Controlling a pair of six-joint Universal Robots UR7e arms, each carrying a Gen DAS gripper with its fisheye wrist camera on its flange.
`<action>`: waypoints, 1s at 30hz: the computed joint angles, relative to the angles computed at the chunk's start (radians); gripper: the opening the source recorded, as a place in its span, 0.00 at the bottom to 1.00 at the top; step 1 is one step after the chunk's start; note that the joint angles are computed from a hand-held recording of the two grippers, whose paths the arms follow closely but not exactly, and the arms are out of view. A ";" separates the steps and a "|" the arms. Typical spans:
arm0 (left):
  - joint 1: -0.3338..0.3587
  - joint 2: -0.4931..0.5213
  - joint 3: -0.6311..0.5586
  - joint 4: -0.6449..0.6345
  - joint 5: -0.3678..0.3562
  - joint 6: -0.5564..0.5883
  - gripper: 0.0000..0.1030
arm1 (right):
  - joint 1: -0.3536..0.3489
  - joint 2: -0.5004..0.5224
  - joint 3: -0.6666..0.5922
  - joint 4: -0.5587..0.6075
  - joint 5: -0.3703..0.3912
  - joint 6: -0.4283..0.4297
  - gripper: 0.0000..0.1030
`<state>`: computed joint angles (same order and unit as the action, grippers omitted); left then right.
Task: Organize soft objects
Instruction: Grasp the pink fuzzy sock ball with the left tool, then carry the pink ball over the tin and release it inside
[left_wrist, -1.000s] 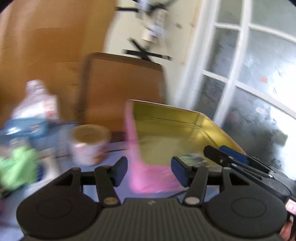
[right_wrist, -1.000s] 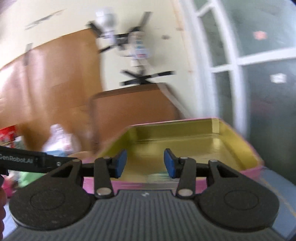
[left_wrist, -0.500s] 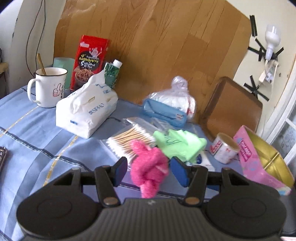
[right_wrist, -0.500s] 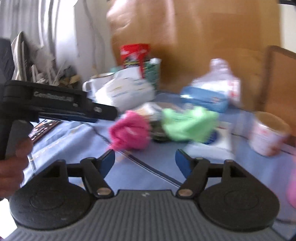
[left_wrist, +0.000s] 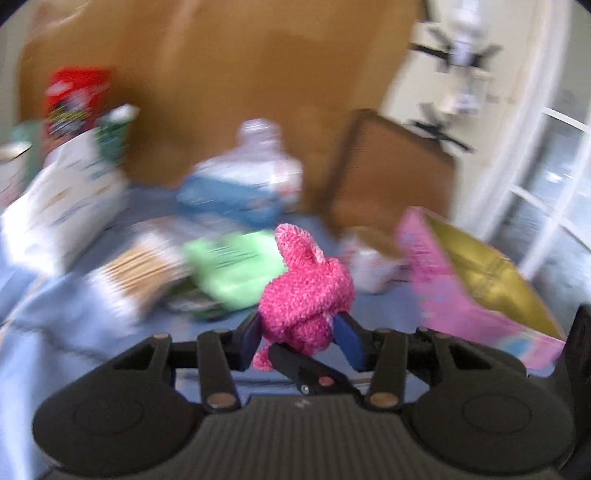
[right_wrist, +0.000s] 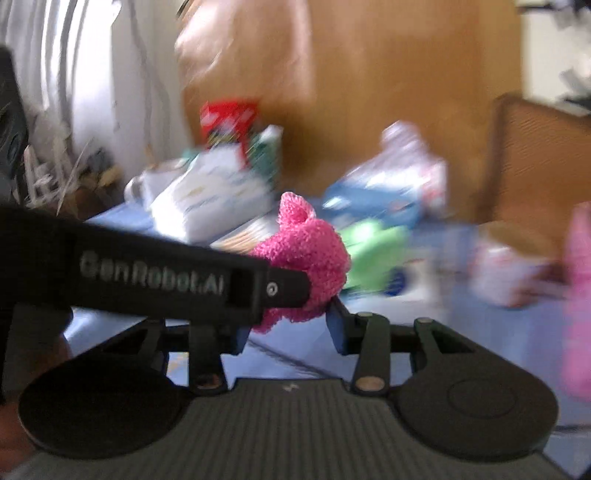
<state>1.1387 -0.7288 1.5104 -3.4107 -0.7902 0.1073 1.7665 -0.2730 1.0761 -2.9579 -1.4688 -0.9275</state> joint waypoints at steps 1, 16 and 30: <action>-0.007 0.016 -0.021 0.009 -0.021 0.022 0.43 | -0.010 -0.014 0.025 -0.057 0.010 -0.005 0.45; -0.039 0.438 -0.743 0.483 -0.205 0.145 0.45 | -0.123 -0.022 -0.117 -0.336 -0.075 0.161 0.47; -0.060 0.318 -0.487 0.172 -0.154 0.229 0.68 | -0.135 0.009 -0.131 -0.471 -0.055 0.226 0.83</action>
